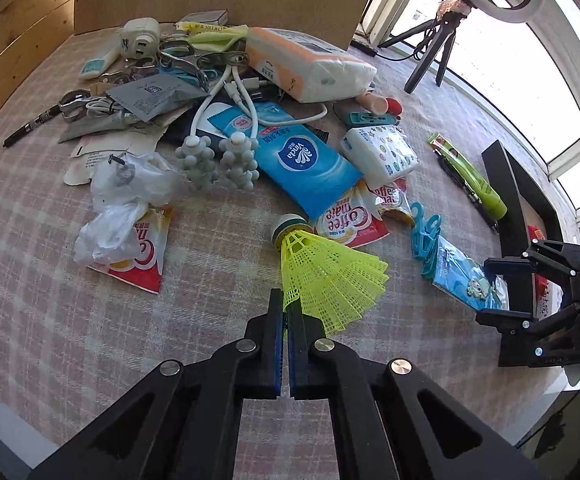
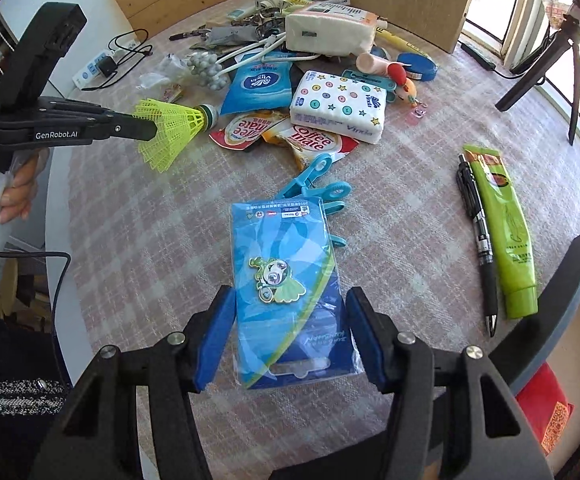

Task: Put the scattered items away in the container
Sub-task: 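Place the blue pack and yellow shuttlecock into the tray with both grippers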

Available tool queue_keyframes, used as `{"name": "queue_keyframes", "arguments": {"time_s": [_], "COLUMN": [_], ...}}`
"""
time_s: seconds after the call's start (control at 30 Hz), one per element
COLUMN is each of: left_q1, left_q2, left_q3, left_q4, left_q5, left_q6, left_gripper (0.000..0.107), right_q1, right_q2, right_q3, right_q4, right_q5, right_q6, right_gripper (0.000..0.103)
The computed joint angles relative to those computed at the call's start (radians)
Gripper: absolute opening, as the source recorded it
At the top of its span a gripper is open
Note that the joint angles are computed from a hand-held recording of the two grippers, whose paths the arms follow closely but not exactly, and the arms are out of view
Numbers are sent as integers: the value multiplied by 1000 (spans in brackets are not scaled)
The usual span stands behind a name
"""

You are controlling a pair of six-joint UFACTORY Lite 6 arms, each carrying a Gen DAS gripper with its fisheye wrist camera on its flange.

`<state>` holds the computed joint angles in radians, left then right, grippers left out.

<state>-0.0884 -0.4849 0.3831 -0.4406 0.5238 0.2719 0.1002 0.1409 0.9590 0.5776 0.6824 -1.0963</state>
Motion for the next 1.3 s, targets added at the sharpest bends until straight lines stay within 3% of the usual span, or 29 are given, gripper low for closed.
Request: {"name": "queue_keyframes", "arguments": {"time_s": [0.07,0.17,0.3,0.47,0.67,0.93,1.3], "left_q1": [-6,-30,-109,-305,-563,-781,-954], "left_q2": [-25,-75,-93,4,262,698,1367], "left_q3": [6,31,102,226,454,948,1927], "left_q4": [23,62,99,157,249,343,406], "left_q5": [14,47,68,13,-90,-86,199], "left_q6": [-31,-87,-166,-312,-500,-614,-629], "left_gripper": [1,1,1,1,1,1,2], "right_q1": [-44,-14,-41,-282,-644,-1003,-1136], "right_q2": [-23,-217,-407,-583,-595,-415,-182], "right_q3": [5,-177,-277,-285,-216,-56,105], "right_q4": [48,116,117,48,27,44,55], "right_q5": [17,-19,-29,88,161,171,105], "right_q6": [-6,72,182,222,127,-33,-55], "right_gripper": [56,55,55,55,55,55,56]}}
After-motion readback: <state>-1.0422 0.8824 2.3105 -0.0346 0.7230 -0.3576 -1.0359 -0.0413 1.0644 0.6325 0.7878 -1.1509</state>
